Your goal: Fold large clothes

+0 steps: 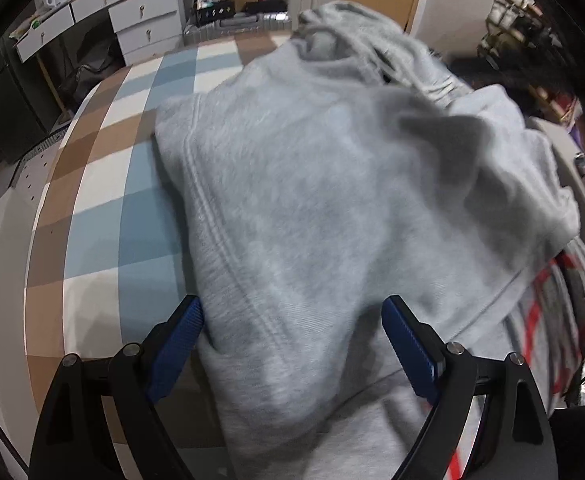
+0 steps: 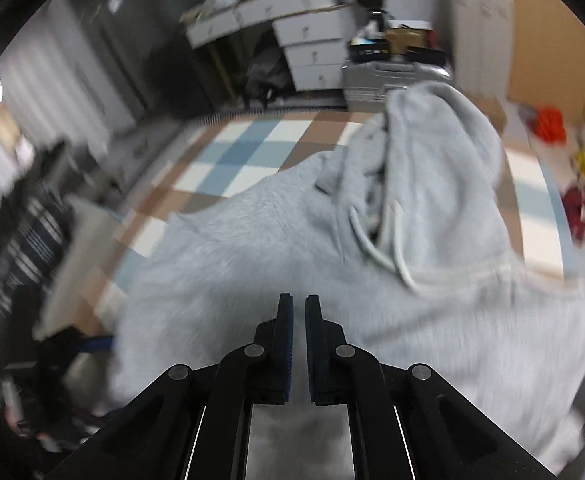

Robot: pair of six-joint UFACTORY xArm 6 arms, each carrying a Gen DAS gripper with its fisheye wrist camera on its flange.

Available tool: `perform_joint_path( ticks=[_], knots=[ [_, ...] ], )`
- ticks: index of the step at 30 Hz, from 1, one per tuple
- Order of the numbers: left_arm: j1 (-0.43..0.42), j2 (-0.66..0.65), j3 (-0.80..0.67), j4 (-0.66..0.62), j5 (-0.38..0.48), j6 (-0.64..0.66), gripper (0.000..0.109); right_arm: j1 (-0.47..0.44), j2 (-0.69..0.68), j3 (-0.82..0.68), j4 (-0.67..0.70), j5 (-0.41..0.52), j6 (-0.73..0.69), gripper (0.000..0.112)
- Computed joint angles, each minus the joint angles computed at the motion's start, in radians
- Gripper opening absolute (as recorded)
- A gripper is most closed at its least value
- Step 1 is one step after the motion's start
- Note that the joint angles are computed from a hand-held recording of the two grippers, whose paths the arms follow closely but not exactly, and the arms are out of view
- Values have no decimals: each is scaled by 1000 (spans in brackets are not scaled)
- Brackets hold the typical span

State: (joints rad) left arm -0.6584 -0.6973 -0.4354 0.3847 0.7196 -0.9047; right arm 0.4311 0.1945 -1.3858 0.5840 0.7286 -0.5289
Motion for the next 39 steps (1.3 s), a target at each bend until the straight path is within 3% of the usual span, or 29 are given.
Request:
perform_joint_path(
  ticks=[5, 11, 13, 16, 17, 18, 19, 20, 23, 25, 28, 30, 34, 39],
  knots=[
    [-15, 22, -5, 30, -20, -20, 88, -45, -179, 238, 114, -24, -81, 5],
    [10, 46, 0, 7, -58, -15, 88, -62, -258, 385, 127, -64, -47, 5],
    [4, 38, 3, 11, -58, -28, 88, -64, -268, 418, 208, -67, -69, 6],
    [-2, 15, 13, 12, -68, -55, 88, -68, -331, 494, 436, -44, -166, 9],
    [-3, 9, 16, 8, -74, -58, 88, -61, -358, 522, 493, -44, -195, 24],
    [-2, 6, 18, 7, -81, -60, 88, -50, -389, 552, 543, -48, -221, 69],
    [-1, -4, 22, 3, -91, -65, 88, -36, -430, 590, 605, -63, -250, 95],
    [0, -10, 23, -3, -98, -64, 88, -7, -489, 643, 698, -119, -302, 103],
    [4, -35, 22, -4, -103, -90, 88, 38, -584, 706, 750, -143, -334, 103],
    [20, -49, 16, -46, -117, -79, 88, 94, -664, 759, 752, -243, -335, 103],
    [79, -42, -22, -183, -161, 23, 88, 183, -783, 843, 658, -411, -228, 103],
    [117, 9, -103, -186, -140, 62, 88, 220, -858, 911, 691, -475, -201, 103],
    [184, 190, -315, -97, -101, 96, 88, 174, -917, 965, 721, -384, -199, 103],
    [261, 542, -669, -282, -47, 247, 94, 148, -925, 954, 794, -346, -273, 103]
  ],
)
